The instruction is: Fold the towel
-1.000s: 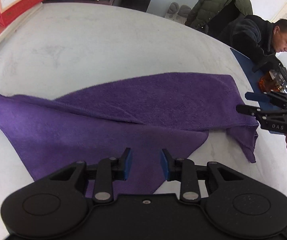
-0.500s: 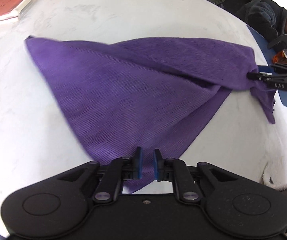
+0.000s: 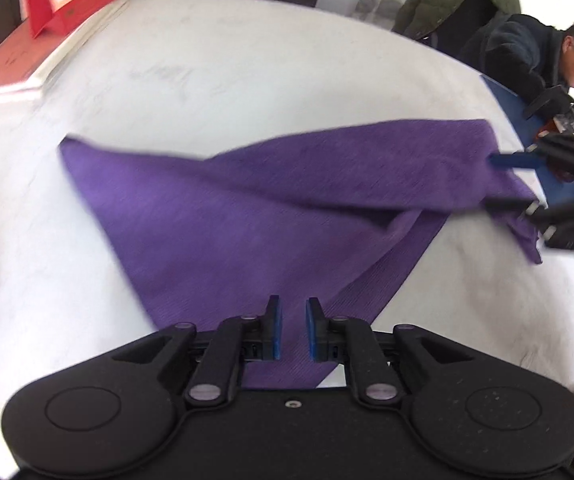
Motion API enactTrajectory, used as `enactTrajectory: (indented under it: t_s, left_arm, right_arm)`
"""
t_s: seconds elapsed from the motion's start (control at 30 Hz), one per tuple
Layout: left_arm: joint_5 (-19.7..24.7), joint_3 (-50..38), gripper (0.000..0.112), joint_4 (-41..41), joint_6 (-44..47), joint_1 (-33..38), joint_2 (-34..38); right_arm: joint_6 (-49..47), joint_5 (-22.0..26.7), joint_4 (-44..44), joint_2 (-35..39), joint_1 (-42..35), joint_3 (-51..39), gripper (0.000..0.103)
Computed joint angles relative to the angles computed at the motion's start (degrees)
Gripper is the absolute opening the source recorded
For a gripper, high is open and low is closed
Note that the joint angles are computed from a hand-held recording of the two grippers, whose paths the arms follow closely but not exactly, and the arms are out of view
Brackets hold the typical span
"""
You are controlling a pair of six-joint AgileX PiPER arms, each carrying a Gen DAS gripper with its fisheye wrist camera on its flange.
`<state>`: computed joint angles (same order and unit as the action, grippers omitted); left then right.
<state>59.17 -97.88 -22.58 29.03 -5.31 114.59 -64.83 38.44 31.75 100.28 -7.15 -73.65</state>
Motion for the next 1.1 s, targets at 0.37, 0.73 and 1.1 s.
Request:
enactTrajectory:
  t_s: [0.37,0.73,1.1]
  left_arm:
    - [-2.09,-2.06,0.012,3.35,-2.14,-4.56,4.42]
    - [1.16,-3.57,0.012,4.27,1.24,-4.02,4.84]
    - [5.32,-3.48,0.013,5.79,3.0,-1.36,3.79]
  right_arm:
    - [8.03,-1.44,-12.73,7.47,6.49,-5.31,0.008]
    - [9.24,-12.97,-7.27,5.43,3.94,-7.23,0.003]
    - [12.53,-8.29,-12.11,22.61,1.69,-36.86,0.004]
